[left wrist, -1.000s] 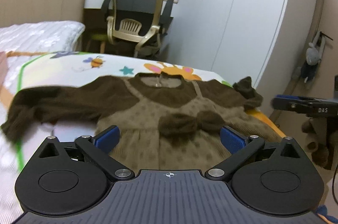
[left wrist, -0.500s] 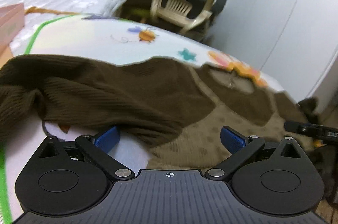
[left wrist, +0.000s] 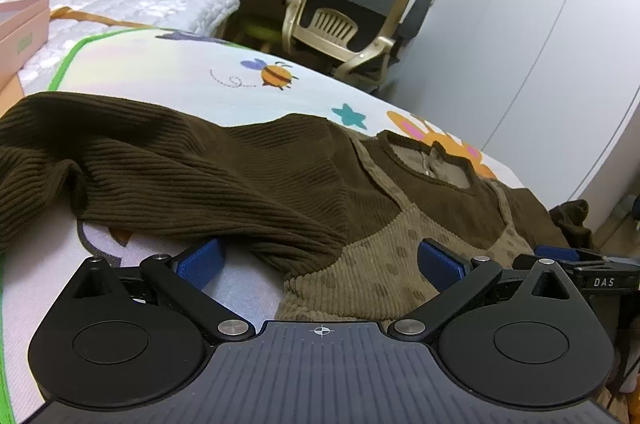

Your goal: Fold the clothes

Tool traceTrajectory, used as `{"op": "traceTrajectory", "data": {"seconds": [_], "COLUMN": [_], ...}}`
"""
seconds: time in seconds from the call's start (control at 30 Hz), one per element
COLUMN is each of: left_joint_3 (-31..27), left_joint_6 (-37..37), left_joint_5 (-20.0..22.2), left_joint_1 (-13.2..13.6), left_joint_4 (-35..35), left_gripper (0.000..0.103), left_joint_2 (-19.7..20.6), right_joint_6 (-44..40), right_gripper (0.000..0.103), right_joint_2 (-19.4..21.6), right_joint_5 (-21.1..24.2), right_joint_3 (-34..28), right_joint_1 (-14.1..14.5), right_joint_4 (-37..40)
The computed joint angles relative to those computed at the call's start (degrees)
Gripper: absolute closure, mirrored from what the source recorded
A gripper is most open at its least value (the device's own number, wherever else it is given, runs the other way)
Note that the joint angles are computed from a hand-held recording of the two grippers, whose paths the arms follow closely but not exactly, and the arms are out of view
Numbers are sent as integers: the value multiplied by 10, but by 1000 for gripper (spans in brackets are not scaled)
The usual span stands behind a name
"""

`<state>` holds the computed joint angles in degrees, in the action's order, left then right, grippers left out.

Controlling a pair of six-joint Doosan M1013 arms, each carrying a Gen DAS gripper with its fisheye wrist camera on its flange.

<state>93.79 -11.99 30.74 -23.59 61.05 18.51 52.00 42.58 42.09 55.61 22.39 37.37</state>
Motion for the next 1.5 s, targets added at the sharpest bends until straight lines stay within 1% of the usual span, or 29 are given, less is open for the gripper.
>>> {"op": "traceTrajectory", "data": {"seconds": [0.3, 0.47, 0.6, 0.8, 0.93, 1.03, 1.13, 1.2, 1.37, 1.43, 1.5], "left_joint_3": [5, -2, 1, 1, 6, 3, -11, -18, -13, -10, -11], "left_joint_6": [-37, -10, -16, -14, -34, -21, 32, 42, -52, -63, -60], "left_joint_5": [1, 15, 9, 13, 4, 3, 16, 25, 14, 13, 26], "left_joint_1": [-2, -5, -4, -5, -2, -1, 0, 0, 6, 6, 2], "left_joint_4": [31, 14, 17, 17, 28, 15, -28, -49, -45, -52, -64], "left_gripper": [0, 0, 0, 0, 0, 0, 0, 0, 0, 0, 0], "left_joint_2": [0, 3, 1, 1, -1, 0, 4, 6, 0, -5, -8], "right_joint_6": [-2, -2, -2, -2, -2, -3, -5, -5, -5, -4, -4], "right_gripper": [0, 0, 0, 0, 0, 0, 0, 0, 0, 0, 0], "right_joint_2": [0, 0, 0, 0, 0, 0, 0, 0, 0, 1, 1], "right_joint_5": [-2, -2, -2, -3, -1, 0, 0, 1, 4, 5, 5], "right_joint_3": [2, 1, 2, 2, 1, 1, 2, 2, 0, -1, -1], "right_joint_1": [-1, -1, -1, 0, 0, -1, -1, -2, -2, -2, -2], "right_joint_4": [2, 3, 4, 4, 3, 5, 7, 8, 7, 6, 4]}}
